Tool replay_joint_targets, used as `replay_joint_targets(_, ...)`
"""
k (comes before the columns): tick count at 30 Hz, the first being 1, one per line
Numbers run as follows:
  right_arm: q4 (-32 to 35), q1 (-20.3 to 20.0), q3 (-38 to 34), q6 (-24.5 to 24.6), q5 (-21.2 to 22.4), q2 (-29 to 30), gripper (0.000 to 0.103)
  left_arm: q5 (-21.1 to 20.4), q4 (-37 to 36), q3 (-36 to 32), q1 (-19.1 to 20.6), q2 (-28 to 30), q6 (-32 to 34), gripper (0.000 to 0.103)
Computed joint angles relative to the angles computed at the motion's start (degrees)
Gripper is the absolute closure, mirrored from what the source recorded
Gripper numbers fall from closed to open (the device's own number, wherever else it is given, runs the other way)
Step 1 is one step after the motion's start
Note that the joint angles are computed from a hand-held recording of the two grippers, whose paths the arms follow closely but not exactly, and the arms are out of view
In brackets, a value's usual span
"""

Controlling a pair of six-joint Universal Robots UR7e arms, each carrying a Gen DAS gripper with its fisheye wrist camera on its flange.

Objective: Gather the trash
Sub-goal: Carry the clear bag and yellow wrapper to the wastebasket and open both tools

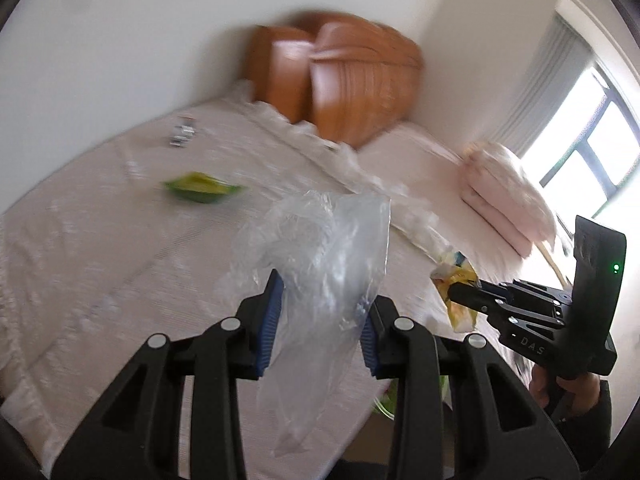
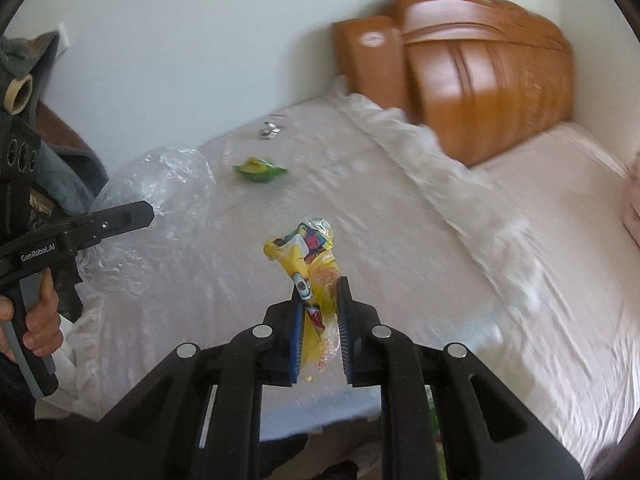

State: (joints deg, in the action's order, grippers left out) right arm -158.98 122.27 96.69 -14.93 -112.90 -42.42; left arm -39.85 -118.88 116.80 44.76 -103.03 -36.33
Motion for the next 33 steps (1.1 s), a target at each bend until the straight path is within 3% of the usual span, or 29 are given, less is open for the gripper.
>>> replay_joint_targets(11,-5.33,-2.59,10.05,0.35,-4.76,-8.21,0.085,-6.08,-3.33,-0.59,-2.35,8.14,3.82,0.069)
replay_joint_targets(15,-5.78,-5.49,12.94,2.47,-9.30,-10.40,0.085,-7.74,-4.35,-0.91,-2.72,10.42,5.29,0.069)
replay_joint_targets(20,-7.48,-12.22,17.85,6.92,-12.84,-12.17,0.084,-9.26,-4.87,-0.91,-3.55,12.30,6.04,0.069)
replay_joint_targets(25,-9.01,-20.38,20.37,12.95,-13.22,-9.88,0.084,-10.44,-4.25,-1.66,-3.84,14.50,6.70,0.069)
replay_joint_targets(27,-10.62,-22.27,20.42,12.88,-15.01,-7.69,0.084,-10.90,-3.95,-2.09,-3.87,15.42,7.09,0.069)
replay_joint_targets(29,-11.17,-24.04,20.29,13.47,-15.14,-5.99,0.078,-11.73,-3.72,-2.52,-3.93,16.57,7.40,0.069)
replay_joint_targets(33,-11.40,-26.57,20.67,15.29,-14.60,-4.95,0.054,-12.54,-3.93,-2.99,-4.69,18.75,8.46,0.069)
